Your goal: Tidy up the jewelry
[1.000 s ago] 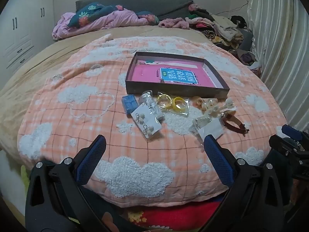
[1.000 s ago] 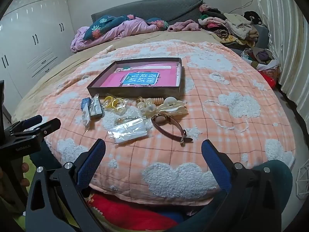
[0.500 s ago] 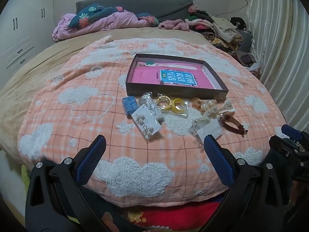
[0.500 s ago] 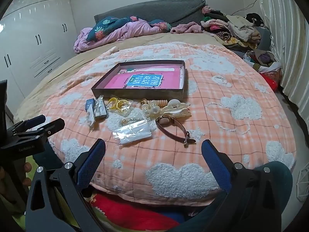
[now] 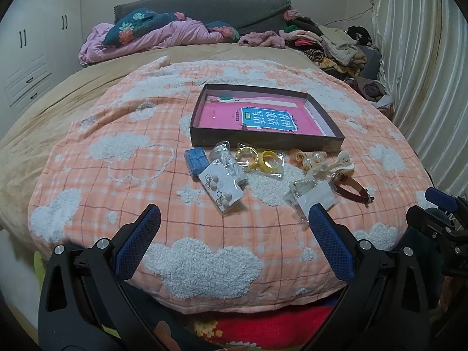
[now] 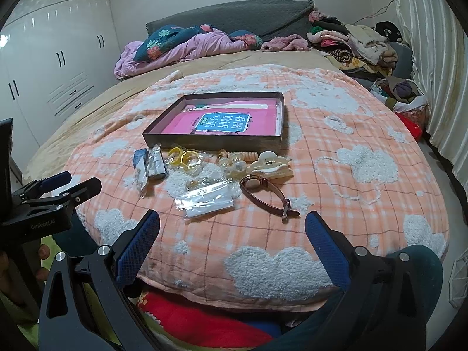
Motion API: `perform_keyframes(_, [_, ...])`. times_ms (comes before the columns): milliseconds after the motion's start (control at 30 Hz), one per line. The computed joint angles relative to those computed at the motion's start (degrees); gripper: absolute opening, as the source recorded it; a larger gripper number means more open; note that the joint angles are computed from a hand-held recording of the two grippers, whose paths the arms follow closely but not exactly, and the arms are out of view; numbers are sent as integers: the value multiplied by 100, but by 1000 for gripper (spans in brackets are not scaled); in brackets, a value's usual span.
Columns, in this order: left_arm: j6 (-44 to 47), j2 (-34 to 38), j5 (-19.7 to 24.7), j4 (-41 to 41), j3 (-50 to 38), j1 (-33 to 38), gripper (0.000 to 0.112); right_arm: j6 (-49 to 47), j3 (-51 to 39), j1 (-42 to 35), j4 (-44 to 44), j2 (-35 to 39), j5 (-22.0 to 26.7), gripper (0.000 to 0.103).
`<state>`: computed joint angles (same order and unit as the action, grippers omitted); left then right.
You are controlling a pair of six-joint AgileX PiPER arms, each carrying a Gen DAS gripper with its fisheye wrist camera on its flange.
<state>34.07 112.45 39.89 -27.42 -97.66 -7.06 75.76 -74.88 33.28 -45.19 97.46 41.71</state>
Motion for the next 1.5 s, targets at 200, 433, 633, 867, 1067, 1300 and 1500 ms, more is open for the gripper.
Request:
perform_keyframes(200, [46,-24,-7,-30,10,5,94,20,-7,9,-26,8,0,99])
perform_keyframes(433, [30,-38,-18,-18,24,-7,94,10,0,11,-28,-1,9,99])
perform_keyframes(633, [40,-41,2,-32,1,0,94,-2,-25,22,-35,12,23,99])
perform_keyframes(867, [40,-46,9,-32,0,3,94,-51,-53,10,-23,23,28,99])
perform_keyframes(1067, [54,-57,-10,-46,24,-2,94,-67,-71,10,-20,34,36,99])
perform_keyframes(1300, [1,-68,-30,-26,32,-10,94,-183,-153,4,-4,54,41,99])
perform_keyframes(1500, [-190,87,225,49,-413,71,94,-387,-316,-29,42,103,56,99])
